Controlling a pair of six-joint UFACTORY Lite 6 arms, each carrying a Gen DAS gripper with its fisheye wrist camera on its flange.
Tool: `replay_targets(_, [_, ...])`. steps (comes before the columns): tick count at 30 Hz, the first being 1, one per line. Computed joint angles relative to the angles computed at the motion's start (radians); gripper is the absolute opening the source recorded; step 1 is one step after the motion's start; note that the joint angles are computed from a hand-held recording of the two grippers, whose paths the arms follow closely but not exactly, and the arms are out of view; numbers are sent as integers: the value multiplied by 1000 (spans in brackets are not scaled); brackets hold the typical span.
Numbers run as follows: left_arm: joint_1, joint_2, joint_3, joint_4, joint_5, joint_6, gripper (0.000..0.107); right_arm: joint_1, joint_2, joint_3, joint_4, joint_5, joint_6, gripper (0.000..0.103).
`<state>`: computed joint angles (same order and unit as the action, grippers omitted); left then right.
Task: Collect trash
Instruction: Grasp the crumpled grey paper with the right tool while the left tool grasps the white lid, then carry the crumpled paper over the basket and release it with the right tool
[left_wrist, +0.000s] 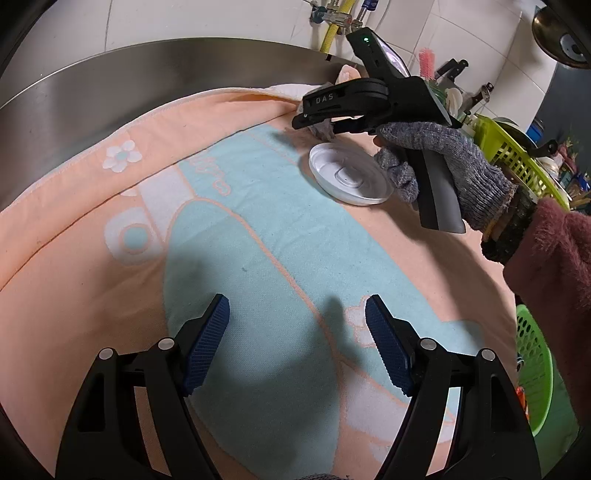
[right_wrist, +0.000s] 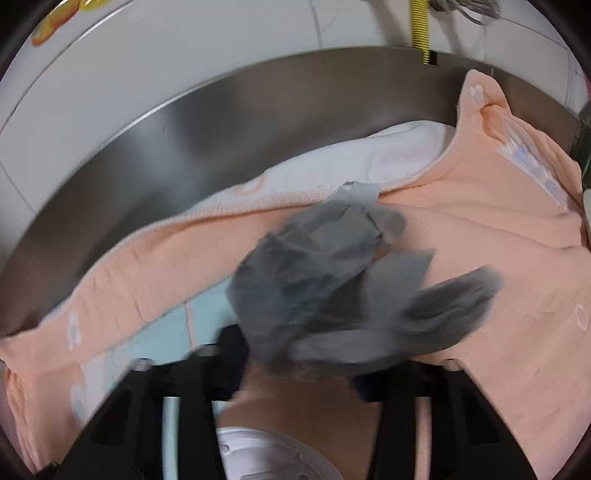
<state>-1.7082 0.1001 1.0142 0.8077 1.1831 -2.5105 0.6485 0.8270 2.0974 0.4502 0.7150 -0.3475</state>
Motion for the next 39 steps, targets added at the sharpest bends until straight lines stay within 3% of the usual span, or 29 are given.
replay_targets(2, [0,0,0,-1,1,2,75,-7,-25,-34,-3,-13,-6,26])
replay_targets(9, [-11,-6,-4,14,7,13,75,-59,-325,-420,213,-114,-221,22])
replay_targets(13, [-6,-8,26,24,28,63,75,-109,-527,-589,280,-82,-311,22])
replay_targets(17, [94,-12,84,17,-4,283,75,-227,-801,-806,321,-6,-416,22])
replay_targets(21, [215,-6,149,1,-55,550,83,-391,-1002,-934,358,122,-520,22])
replay_targets(27, [434,-23,147,-43,-237,863,87,-750,-1297,-1097,397,406,-692,22])
replay_targets(31, [548,-6,140,-63,-357,986,89,-1043,-1392,-1170,413,611,-852,22])
replay_targets(36, [629,75,187,-78,-407,1080,90,-1488,-1455,-1239,370,889,-1129,22])
replay_targets(39, [660,93,204,-81,-440,1124,90,-1695,-1434,-1267,321,982,-1265,22])
